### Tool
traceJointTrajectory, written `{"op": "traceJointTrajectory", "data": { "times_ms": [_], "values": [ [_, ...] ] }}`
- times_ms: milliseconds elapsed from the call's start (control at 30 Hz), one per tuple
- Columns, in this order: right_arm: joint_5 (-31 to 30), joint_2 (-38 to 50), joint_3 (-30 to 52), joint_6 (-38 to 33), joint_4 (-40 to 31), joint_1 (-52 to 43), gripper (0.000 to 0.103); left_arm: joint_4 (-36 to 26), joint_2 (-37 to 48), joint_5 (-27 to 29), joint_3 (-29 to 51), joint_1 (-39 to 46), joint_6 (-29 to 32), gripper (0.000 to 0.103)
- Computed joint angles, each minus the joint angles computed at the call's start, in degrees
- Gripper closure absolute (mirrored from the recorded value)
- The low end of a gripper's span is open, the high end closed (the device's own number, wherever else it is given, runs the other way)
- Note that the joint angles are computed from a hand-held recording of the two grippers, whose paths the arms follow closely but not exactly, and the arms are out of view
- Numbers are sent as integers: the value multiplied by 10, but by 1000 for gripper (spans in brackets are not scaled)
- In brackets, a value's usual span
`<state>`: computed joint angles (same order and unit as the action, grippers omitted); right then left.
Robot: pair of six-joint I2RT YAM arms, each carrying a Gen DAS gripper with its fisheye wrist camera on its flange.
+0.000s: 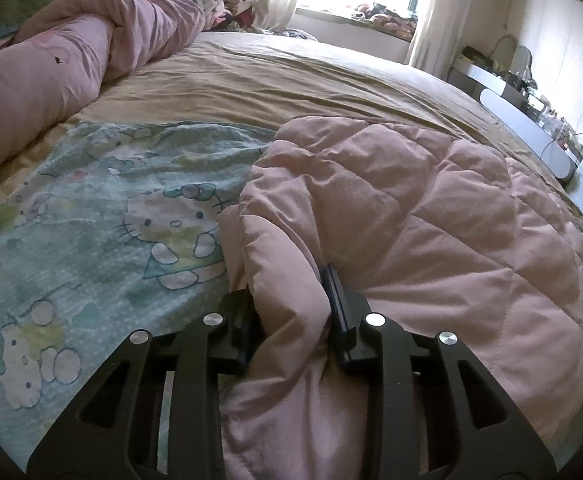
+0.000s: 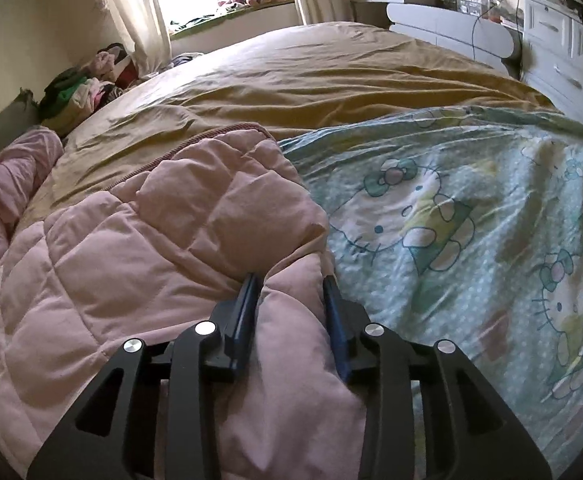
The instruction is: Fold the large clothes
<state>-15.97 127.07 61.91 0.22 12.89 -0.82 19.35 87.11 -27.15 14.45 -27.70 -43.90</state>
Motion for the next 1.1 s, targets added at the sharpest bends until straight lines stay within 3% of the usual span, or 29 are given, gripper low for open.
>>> {"op": "traceJointTrajectory", "data": {
  "times_ms": [33, 67, 133, 300, 367, 433, 633, 1100],
  "values": [
    [-4, -6, -3, 3, -5, -5, 55, -40, -18, -17, 6, -12, -18, 70],
    [-6, -13, -8, 5, -8, -10, 37, -62, -29, -29, 10, -21, -28, 62],
    [-18, -39, -35, 21, -3, -32, 23, -93, -51, -47, 9, -37, -45, 50],
    [-91, -120, -133, -7, 52, -87, 15, -191, -128, -81, 6, -72, -100, 29],
    [-117, -153, -166, -26, 60, -107, 6, -225, -154, -93, 8, -88, -116, 16],
    [-146, -189, -199, -38, 69, -129, 6, -274, -181, -111, 13, -115, -145, 10],
    [-201, -262, -240, -98, 0, -169, 5, -394, -200, -148, 45, -192, -233, 9],
    [-247, -373, -335, -203, -71, -212, 5, -610, -162, -195, 107, -368, -477, 9]
  ]
}}
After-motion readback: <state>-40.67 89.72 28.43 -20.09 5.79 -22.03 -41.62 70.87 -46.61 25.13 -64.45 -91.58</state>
